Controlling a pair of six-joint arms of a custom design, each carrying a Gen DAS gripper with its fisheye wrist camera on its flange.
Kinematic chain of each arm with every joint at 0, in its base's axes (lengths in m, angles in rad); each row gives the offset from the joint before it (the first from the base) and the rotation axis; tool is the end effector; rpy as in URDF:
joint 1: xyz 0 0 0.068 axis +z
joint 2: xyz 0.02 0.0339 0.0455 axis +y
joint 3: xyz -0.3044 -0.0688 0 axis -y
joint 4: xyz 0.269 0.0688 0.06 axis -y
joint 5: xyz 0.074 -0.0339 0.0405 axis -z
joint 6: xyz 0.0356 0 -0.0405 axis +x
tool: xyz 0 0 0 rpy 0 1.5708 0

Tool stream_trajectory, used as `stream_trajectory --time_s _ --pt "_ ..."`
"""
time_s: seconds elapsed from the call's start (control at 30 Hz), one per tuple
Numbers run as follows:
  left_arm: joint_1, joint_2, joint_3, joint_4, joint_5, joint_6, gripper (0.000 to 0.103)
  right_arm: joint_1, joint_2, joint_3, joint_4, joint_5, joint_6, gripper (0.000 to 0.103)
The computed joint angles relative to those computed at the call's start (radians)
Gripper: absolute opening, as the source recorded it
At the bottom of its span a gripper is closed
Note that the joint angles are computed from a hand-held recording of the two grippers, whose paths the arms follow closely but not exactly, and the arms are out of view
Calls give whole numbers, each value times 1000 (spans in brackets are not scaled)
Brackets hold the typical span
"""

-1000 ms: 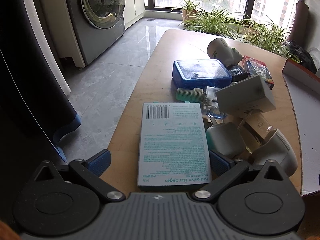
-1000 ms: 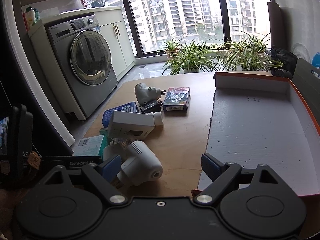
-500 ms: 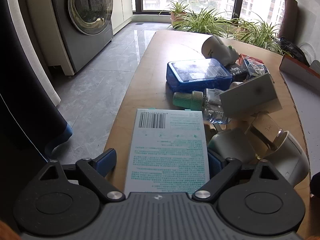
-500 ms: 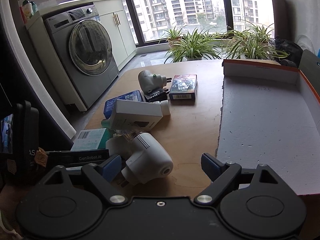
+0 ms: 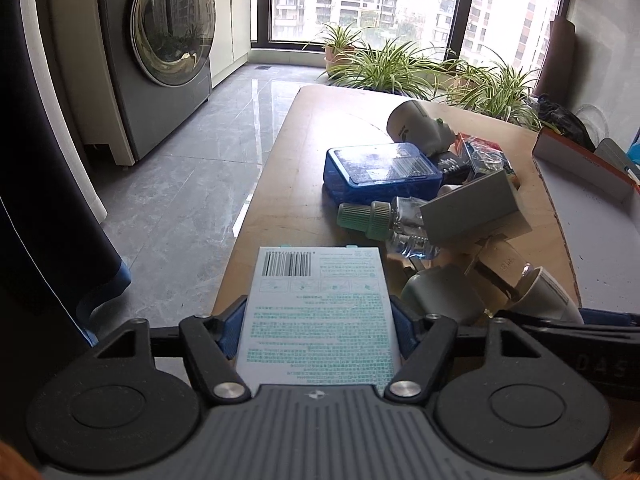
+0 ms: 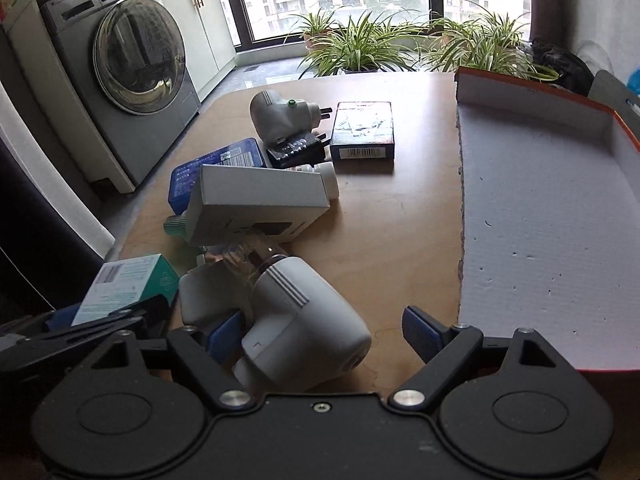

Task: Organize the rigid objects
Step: 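Close the right tool on the white plug-in lamp and lift it, then carry the bandage box with the left tool while the right tool carries the lamp toward the tray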

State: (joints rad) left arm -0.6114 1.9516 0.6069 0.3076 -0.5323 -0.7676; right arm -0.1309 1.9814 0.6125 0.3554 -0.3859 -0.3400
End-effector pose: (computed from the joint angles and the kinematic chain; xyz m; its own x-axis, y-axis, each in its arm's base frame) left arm 0.2603 -0.1604 0.0573 -0.7039 -0.2372 -0.6695 -0.2858 0.9575 -0.0388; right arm 0.3099 -0.0273 0.0503 -0.7678 -0.2106 -0.6051 -0.3527 0.9274 0.1248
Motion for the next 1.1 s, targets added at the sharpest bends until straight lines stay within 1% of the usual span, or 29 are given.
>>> stream_trajectory --time_s 0.03,0.1,0.2,0.43,0.5,0.53,0.57,0.6,0.63,0.73,0.83,0.87,0.9,0.93,0.97,1.0,1.03,1.07,1.1 --pt "-2 -5 -3 2 -2 -3 72 1 13 17 -28 -17 -26 80" --pt "-7 -11 -8 9 -4 -3 72 5 17 21 -28 -15 -40 80" --pt "-15 -19 -14 16 -7 -4 72 -22 14 18 -35 -55 -60 80" --pt "-38 -39 -16 11 -20 -14 72 -107 -83 -17 -66 -147 -131 79" --pt "-47 -48 -11 5 -27 -18 72 -142 -114 -24 -76 -183 -151 76" --pt "-52 -52 -7 0 -32 -19 72 -157 -128 -32 -65 -198 -160 70" --pt "-59 -56 -4 -4 -37 -18 72 -178 -142 -36 -56 -223 -177 45" --pt "-64 -57 1 -8 -42 -16 72 -184 -149 -34 -51 -212 -184 10" --pt "-67 -56 6 -10 -44 -15 72 -185 -146 -19 -63 -196 -196 10" --pt "-73 -45 23 -17 -36 -26 72 -218 -79 84 -212 -235 -250 11" --pt "-86 -34 31 -30 -41 -42 72 -255 -31 131 -302 -286 -302 24" --pt "-87 -30 33 -33 -39 -48 72 -265 -28 128 -310 -302 -313 36" --pt "-88 -26 35 -33 -36 -53 72 -269 -27 123 -315 -308 -322 49" --pt "-91 -26 35 -36 -36 -58 72 -272 -26 123 -330 -311 -342 56" --pt "-95 -26 35 -40 -40 -63 72 -277 -25 121 -351 -324 -378 65" --pt "-97 -26 35 -39 -41 -62 72 -281 -33 106 -347 -331 -397 72" --pt "-100 -30 31 -39 -41 -63 72 -284 -38 96 -347 -333 -410 76" --pt "-102 -30 28 -37 -43 -64 72 -288 -40 95 -359 -337 -431 83" --pt "-104 -31 26 -38 -43 -66 72 -290 -47 84 -352 -334 -445 86"
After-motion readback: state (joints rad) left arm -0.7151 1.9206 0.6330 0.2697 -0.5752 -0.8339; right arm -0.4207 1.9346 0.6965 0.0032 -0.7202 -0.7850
